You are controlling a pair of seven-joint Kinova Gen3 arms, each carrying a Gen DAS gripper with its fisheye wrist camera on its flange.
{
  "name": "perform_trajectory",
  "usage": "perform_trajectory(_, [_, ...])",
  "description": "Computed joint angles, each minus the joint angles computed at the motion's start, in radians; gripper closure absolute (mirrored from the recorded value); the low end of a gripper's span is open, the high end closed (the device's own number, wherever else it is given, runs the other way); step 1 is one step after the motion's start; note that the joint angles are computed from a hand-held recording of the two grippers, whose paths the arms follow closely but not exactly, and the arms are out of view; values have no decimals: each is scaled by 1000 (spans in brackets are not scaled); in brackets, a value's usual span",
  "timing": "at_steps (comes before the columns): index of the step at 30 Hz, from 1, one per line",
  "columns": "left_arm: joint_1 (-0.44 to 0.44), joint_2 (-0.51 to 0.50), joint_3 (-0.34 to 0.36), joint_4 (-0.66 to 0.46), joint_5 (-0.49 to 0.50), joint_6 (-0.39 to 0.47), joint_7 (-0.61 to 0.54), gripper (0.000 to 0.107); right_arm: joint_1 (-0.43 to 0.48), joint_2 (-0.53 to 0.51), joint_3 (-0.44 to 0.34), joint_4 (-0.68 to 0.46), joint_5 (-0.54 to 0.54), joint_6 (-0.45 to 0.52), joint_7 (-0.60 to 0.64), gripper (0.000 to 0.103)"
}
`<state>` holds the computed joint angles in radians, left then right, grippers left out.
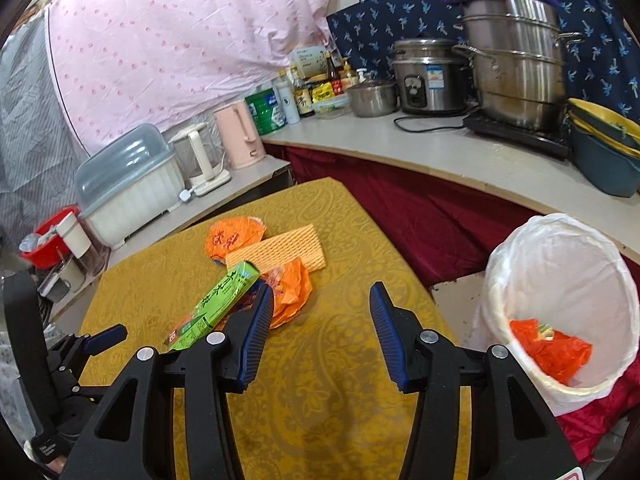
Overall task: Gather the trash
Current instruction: 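Move both open tools back from the bin to the table, then grasp the green NB snack box with the left tool while the right grasps the orange snack bag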
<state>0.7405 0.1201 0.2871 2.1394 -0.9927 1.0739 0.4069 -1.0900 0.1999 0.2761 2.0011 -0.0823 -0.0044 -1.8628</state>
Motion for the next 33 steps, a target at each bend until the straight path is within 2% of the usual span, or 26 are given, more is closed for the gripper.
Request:
perform_trajectory(6, [-52, 1, -30, 63, -35, -89, -5, 20, 121, 94, -151, -88, 17, 46, -30, 54])
perform_trajectory(12, [-108, 2, -62, 114, -86, -198, 25, 24, 118, 193, -167, -191, 77, 102, -99, 49])
perform_trajectory(17, [-165, -19, -85, 152, -114, -317, 36, 40, 156, 259, -207, -265, 113, 144, -148, 47])
perform_trajectory(19, [-191, -34, -91, 170, -127, -372, 45, 51, 184, 284, -234, -295, 120, 162, -161, 47])
perform_trajectory(20, [-195, -38, -92, 178, -137, -385, 57, 51, 200, 293, -250, -304, 122, 168, -164, 46])
perform_trajectory(27, [-195, -62, -60, 172, -148, -342, 71, 74, 332, 358, -403, -378, 104, 223, -132, 47])
perform_trajectory(31, [-223, -97, -60, 185, -140, -387, 71, 84, 377, 380, -466, -401, 80, 247, -90, 70])
perform_trajectory(32, [-232, -106, -58, 190, -138, -401, 75, 88, 374, 379, -465, -397, 77, 242, -87, 72])
perform_trajectory(33, [-242, -112, -57, 193, -126, -416, 66, 100, 372, 375, -466, -390, 75, 236, -82, 75])
